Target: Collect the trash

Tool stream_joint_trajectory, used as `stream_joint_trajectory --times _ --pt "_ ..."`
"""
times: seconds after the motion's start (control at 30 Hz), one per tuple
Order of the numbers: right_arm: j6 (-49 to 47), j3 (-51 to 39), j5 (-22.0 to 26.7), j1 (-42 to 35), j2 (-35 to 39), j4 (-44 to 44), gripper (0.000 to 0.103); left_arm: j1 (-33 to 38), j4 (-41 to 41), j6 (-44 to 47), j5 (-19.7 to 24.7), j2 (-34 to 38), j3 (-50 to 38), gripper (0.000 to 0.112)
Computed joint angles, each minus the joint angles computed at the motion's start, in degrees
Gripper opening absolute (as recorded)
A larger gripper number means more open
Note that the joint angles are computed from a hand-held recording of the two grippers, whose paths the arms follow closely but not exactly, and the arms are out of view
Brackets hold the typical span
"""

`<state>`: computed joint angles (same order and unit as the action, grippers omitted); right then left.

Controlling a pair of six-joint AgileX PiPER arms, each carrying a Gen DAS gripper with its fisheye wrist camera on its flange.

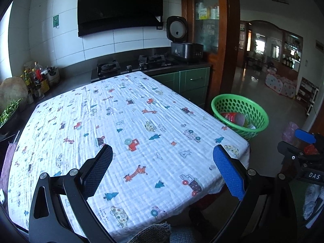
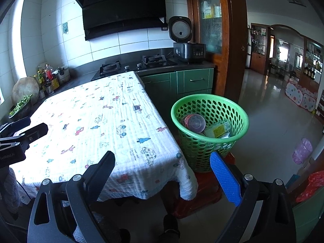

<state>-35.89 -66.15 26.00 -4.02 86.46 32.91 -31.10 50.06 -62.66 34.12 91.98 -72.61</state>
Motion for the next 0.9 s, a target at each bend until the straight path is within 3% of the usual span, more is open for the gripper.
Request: stream_joint_trajectory --times 0.9 --pt "-2.0 1.1 -0.2 1.0 -1.2 2.1 0.092 -2.4 6.1 -5.3 3.0 -1.8 2.5 0.098"
